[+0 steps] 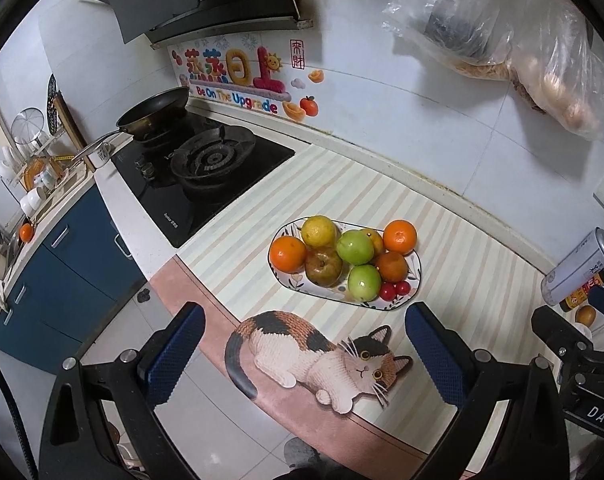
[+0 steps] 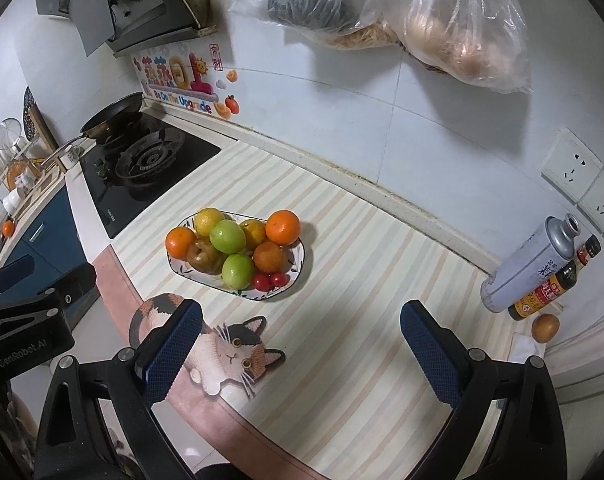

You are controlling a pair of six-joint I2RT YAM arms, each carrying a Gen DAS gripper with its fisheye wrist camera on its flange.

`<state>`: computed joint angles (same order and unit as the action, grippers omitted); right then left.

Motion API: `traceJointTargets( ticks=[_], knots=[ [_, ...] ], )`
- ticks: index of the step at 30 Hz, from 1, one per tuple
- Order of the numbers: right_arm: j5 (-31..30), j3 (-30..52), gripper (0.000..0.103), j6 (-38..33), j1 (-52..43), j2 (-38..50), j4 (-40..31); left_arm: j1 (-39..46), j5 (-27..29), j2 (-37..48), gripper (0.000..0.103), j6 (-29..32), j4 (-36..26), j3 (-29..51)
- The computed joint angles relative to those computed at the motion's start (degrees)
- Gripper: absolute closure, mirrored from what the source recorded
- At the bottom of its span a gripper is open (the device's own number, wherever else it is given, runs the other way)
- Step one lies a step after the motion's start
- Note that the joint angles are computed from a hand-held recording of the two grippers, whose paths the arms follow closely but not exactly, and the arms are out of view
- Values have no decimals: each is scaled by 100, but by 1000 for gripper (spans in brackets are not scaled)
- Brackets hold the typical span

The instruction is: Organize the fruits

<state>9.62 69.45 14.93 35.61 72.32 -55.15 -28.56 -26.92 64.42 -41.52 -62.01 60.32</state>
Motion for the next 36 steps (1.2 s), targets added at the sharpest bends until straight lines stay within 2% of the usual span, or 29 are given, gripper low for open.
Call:
traceJointTargets(
  ticks=[36],
  knots=[
    [-66,-70,2,71,-46,-43,-64,-69,26,0,1,-80,7,-21]
  ],
)
